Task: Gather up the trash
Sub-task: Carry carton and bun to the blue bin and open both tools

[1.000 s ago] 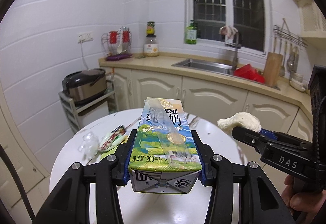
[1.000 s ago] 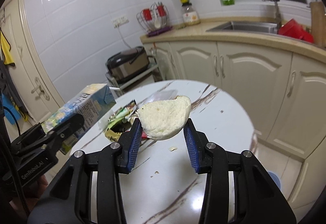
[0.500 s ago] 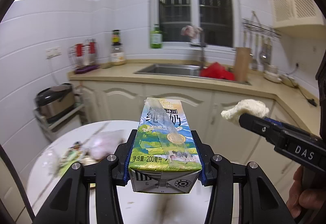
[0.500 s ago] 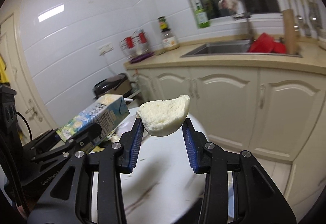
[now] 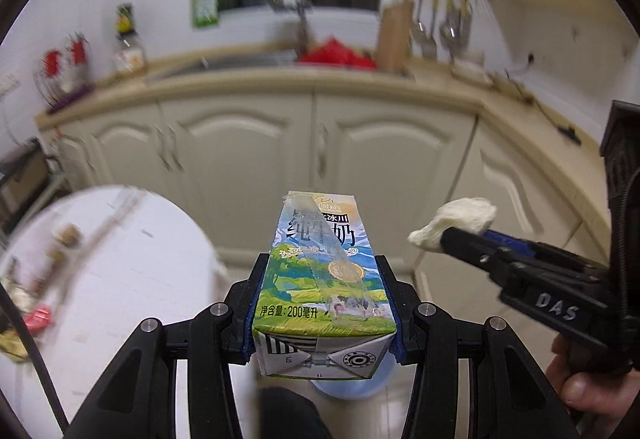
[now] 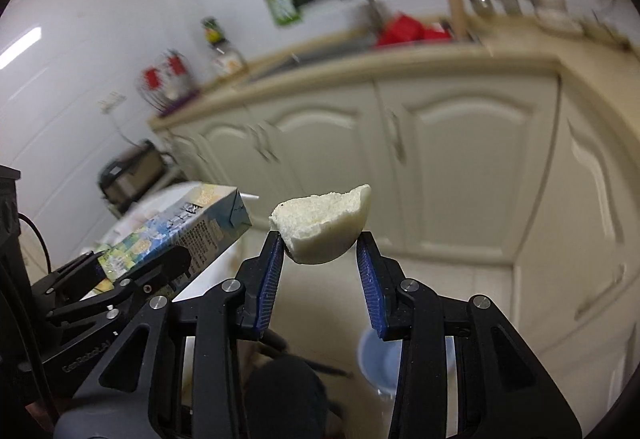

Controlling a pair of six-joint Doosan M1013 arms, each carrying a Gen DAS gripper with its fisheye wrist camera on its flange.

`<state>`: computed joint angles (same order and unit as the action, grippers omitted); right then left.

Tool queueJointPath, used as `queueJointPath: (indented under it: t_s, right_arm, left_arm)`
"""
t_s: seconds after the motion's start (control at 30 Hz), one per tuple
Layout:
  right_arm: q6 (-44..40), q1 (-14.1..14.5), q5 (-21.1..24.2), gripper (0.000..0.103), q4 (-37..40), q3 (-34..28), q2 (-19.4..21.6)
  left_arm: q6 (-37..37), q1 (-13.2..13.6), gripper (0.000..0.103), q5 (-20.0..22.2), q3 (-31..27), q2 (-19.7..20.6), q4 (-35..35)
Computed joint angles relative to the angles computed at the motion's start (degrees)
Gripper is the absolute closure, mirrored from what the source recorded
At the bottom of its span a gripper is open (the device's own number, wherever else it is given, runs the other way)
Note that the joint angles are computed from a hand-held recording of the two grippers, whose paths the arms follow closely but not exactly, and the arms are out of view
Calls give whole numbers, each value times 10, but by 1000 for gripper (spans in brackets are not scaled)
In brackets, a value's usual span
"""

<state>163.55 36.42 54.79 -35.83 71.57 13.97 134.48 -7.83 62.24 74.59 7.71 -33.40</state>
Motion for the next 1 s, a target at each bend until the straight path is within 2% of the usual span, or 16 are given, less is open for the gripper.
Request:
queueJointPath:
  t_s: [0.27, 0.33, 0.5, 0.53, 0.57, 0.6, 0.63, 0.67, 0.83, 1.0]
  right_arm:
    - [-9, -55, -39, 69, 132, 98, -9]
    - [-16, -70, -49, 72, 166, 118, -7]
    - [-38, -100, -86, 72, 243, 162, -1]
    - [-44, -107, -93, 71, 262, 170, 1]
    - [-46, -111, -93, 68, 272, 176, 4]
    - [-44, -112, -95, 61, 277, 181, 4]
    - [-42, -114, -94, 51, 281, 186, 5]
    - [-34, -115, -95, 46, 280, 192, 3]
    - [14, -114, -102, 11, 255, 209, -8]
    - [52, -108, -78, 0, 219, 199, -15]
  left_arm:
    - [-73, -62, 58, 69, -70, 90, 92]
    - [-92, -75, 58, 87, -88, 112, 112]
    - [-127, -100, 56, 132, -145, 173, 155]
    - [-130, -104, 55, 135, -149, 179, 163]
    - [-131, -108, 48, 140, -157, 188, 170]
    - [-132, -110, 43, 145, -165, 196, 175]
    - [-135, -113, 33, 147, -173, 203, 183]
    - [-140, -116, 29, 143, -176, 206, 190]
    - [-161, -123, 25, 141, -204, 229, 215]
    - [-161, -120, 25, 121, -196, 218, 212]
